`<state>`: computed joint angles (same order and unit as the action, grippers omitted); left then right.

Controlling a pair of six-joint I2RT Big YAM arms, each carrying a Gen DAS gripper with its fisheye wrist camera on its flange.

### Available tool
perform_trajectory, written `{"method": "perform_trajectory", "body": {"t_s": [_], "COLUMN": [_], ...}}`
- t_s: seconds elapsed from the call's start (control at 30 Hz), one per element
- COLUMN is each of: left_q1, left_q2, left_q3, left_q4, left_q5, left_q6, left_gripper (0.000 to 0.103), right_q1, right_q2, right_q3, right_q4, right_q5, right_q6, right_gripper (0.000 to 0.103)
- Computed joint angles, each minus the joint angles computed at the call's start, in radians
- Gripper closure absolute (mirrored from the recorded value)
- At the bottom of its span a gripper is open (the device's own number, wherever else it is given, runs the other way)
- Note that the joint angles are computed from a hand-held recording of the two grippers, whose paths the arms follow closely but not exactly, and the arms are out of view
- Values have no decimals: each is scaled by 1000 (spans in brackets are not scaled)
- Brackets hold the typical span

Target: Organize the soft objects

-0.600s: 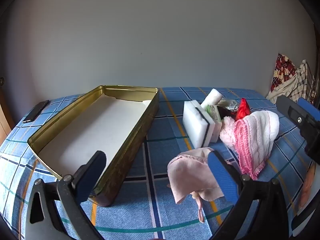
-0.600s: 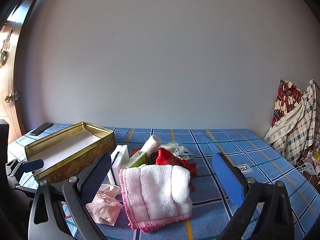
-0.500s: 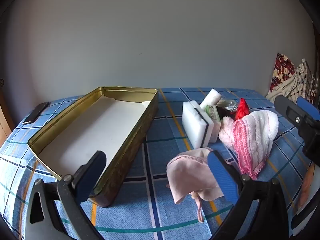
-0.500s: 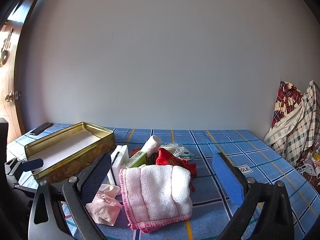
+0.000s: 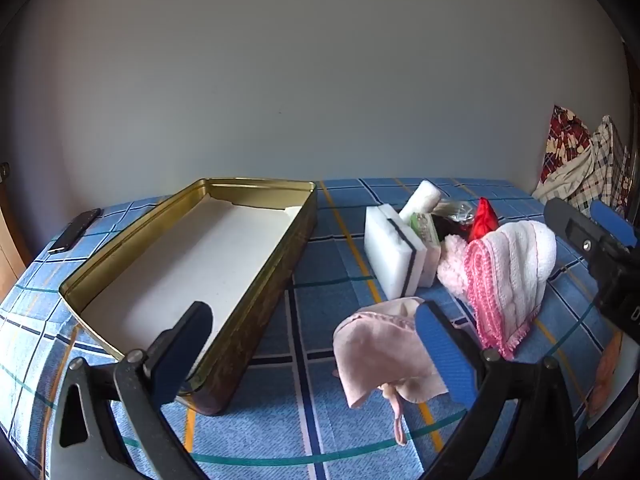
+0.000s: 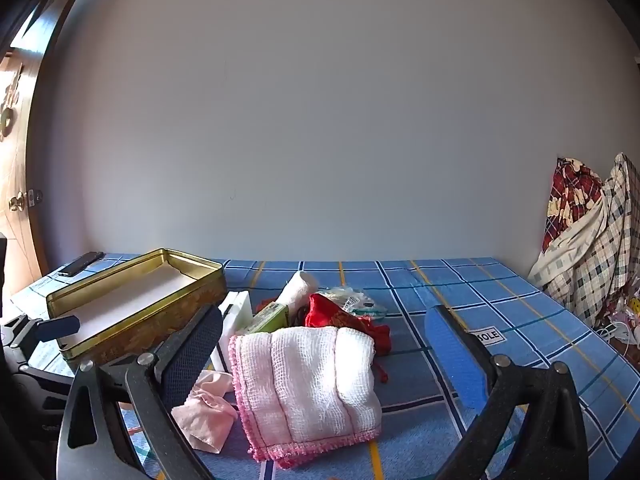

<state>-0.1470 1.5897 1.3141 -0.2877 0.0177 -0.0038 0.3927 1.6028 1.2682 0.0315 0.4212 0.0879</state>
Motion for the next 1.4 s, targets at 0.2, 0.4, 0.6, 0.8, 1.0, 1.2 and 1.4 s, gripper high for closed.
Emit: {"method": "perform_trajectory", "body": {"t_s": [0.2,0.4,0.6,0.8,1.0,1.2,1.4], "left_q1": [-1,-3,-3,-4,-4,-5,-7], "left_q2": [-2,-6,-6,-7,-6,-4,-6], "left_q3": [-4,-15,-15,-17,-15,-13,-16], "left_q4": [9,20,20,23,21,21,25], "left_q5": [-2,-6,-7,-8,-11,-16,-21], "left_q6": [4,5,6,6,6,9,10], "left_gripper": [0,0,0,0,0,0,0], "right_q1": [-5,-16,-22,-18,-20,-16,-15], "right_q2": [6,9,10,12,14,16,16], "right_q3": [-4,-7,-10,-15,-16,-20,-19], "right_q4": [-2,-9,-7,0,0,9,6], "right_q5": [-7,-19,-28,-22,-25,-19,-17], "right_q6": [8,22,28,30,37,39,43], "right_gripper": [0,0,0,0,0,0,0]}}
